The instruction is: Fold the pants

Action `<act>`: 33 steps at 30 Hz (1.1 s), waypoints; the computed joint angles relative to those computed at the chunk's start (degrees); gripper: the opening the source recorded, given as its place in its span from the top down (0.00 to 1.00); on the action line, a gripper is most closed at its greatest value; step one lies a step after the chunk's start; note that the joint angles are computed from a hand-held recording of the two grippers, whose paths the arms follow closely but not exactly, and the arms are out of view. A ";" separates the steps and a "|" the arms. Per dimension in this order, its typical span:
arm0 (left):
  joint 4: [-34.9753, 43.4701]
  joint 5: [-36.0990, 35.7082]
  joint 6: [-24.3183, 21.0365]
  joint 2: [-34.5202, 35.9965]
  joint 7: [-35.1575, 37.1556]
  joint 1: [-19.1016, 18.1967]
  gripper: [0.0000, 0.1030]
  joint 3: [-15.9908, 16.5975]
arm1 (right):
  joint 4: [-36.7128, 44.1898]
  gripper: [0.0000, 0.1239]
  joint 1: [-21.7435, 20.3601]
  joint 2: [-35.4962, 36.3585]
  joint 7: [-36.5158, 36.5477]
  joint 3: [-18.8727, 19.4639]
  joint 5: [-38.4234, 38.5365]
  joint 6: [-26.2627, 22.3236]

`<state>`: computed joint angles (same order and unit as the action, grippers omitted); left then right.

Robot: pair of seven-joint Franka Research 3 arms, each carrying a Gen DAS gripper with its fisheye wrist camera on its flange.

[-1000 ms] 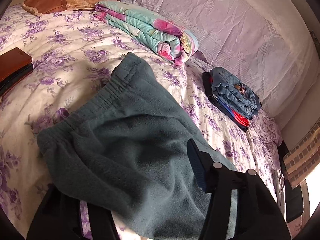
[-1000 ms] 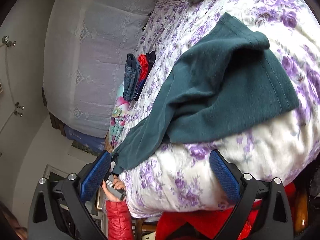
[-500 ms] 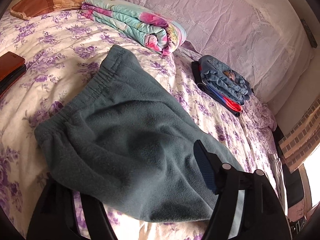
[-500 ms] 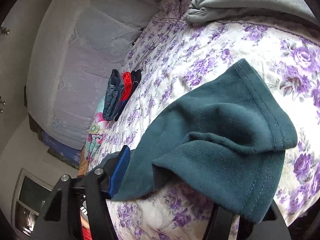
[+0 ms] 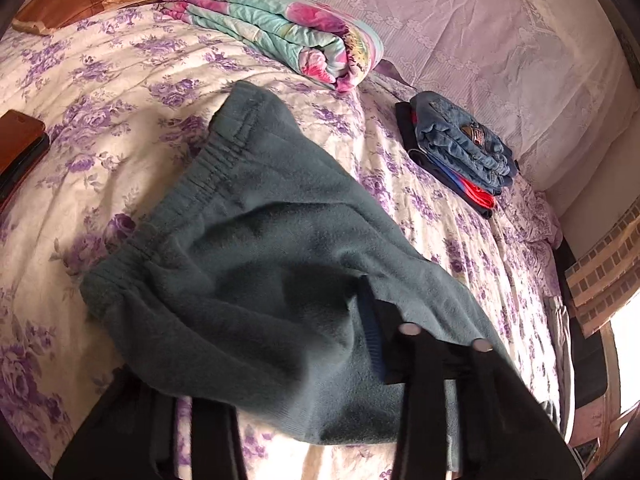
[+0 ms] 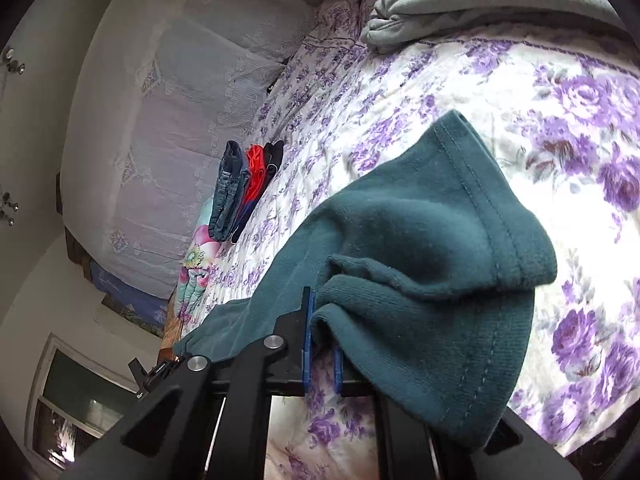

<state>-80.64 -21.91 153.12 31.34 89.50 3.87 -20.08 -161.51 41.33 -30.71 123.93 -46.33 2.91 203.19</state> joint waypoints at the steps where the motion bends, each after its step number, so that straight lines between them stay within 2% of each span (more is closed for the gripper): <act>1: -0.60 -3.16 0.21 -0.04 1.51 2.04 0.88 -2.09 | 0.49 0.93 -0.19 0.14 -0.41 0.00 -0.32 0.15; 2: -1.56 -7.41 0.64 -0.28 3.82 4.57 0.92 -4.63 | 1.14 0.93 -0.99 0.41 -0.88 0.67 -0.39 -0.02; 4: -4.73 -13.36 3.03 -2.36 7.55 7.27 0.94 -6.82 | 3.05 0.94 -4.01 1.29 -2.63 3.33 -0.32 -1.33; 6: -8.93 -18.20 6.36 -6.05 12.10 9.05 0.97 -7.92 | 5.04 0.94 -9.51 2.85 -5.11 8.48 1.01 -2.45; 8: -13.76 -26.04 8.37 -10.70 19.28 12.29 0.97 -10.48 | 6.32 0.95 -16.28 3.93 -7.52 14.50 2.97 -2.91; 9: -16.27 -29.49 8.95 -13.25 22.30 13.49 0.97 -11.16 | 6.78 0.95 -17.64 3.75 -8.65 15.18 3.17 -3.81; 10: -18.33 -31.79 8.92 -15.41 24.23 14.06 0.97 -11.14 | 7.05 0.95 -17.10 3.07 -9.30 13.86 2.53 -5.41; 11: -20.03 -32.24 8.03 -17.08 24.61 14.06 0.97 -10.27 | 7.02 0.94 -15.07 1.83 -10.32 11.21 2.15 -7.50; 12: -21.44 -31.48 6.75 -18.26 23.77 13.58 0.97 -9.04 | 6.43 0.91 -14.71 1.12 -10.88 10.39 2.81 -8.77; 14: -23.23 -29.00 3.91 -19.44 21.92 12.32 0.97 -6.57 | 4.02 0.83 -18.33 0.84 -10.97 13.45 5.85 -9.35; 15: -23.97 -27.89 3.17 -19.85 21.39 11.54 0.97 -5.53 | 2.48 0.70 -19.15 0.06 -10.97 14.36 7.20 -8.71; 16: -24.64 -27.04 2.77 -20.19 21.19 10.71 0.97 -4.66 | 0.67 0.63 -18.77 -1.49 -11.17 13.97 8.14 -7.33; 18: -25.14 -27.56 2.03 -20.53 22.24 9.54 0.97 -3.42 | -1.46 0.63 -18.61 -4.17 -12.11 14.50 9.52 -6.11; 21: -25.19 -28.62 1.72 -20.82 23.32 7.68 0.97 -1.59 | -2.07 0.63 -20.27 -6.79 -14.77 18.85 10.75 -7.48; 26: -25.11 -32.72 0.87 -21.42 25.33 4.99 0.97 1.17 | 2.11 0.63 -10.91 -5.97 -18.76 13.23 11.91 -10.85; 30: -25.46 -34.92 -0.34 -22.25 26.36 2.88 0.97 3.76 | 6.32 0.63 2.05 -6.39 -21.01 2.87 14.51 -14.53; 31: -25.56 -35.59 -0.66 -22.54 27.05 2.42 0.97 4.40 | 7.24 0.63 3.72 -6.00 -21.46 1.90 15.33 -15.78; 33: -25.91 -36.18 -0.47 -23.16 28.16 1.20 0.97 5.71 | 8.22 0.63 4.54 -4.70 -21.91 2.26 17.10 -18.05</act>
